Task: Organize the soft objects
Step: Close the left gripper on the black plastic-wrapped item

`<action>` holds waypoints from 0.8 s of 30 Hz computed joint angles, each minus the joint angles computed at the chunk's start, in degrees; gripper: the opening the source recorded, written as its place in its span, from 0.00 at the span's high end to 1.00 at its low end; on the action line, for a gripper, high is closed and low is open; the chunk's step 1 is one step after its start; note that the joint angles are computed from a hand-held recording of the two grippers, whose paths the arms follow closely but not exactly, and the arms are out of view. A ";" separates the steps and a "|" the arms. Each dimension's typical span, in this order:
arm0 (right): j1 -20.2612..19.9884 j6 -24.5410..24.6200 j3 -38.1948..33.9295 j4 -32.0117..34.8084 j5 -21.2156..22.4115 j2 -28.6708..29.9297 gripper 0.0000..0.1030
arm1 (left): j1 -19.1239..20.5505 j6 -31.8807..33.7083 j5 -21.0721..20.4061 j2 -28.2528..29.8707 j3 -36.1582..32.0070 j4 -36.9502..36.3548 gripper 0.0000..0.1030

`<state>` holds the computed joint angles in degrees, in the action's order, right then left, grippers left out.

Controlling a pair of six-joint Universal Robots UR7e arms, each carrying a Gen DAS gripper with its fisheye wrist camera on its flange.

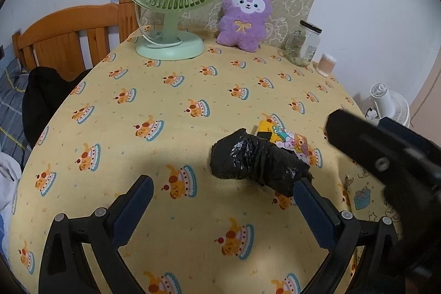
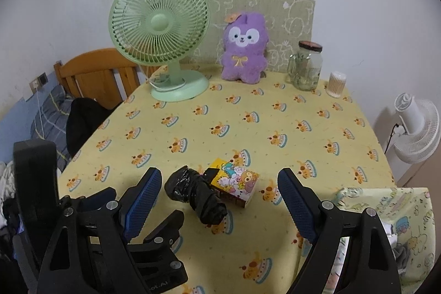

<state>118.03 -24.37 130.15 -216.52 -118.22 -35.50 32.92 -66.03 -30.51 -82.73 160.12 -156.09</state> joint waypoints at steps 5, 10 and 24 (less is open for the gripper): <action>-0.67 -1.32 -2.96 3.61 -0.78 1.90 0.14 | 2.33 4.62 0.14 3.89 -1.15 -6.33 0.01; -2.57 0.57 -5.25 5.83 -1.04 3.12 0.14 | 4.95 9.96 -0.63 8.08 -2.88 -12.05 0.01; -6.32 2.76 -8.55 9.83 -1.84 5.09 0.14 | 10.86 18.54 -3.43 15.39 -6.87 -21.05 0.02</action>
<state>111.71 -21.62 121.59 -206.68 -120.06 -30.41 43.78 -47.49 -33.94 -67.34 153.26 -177.14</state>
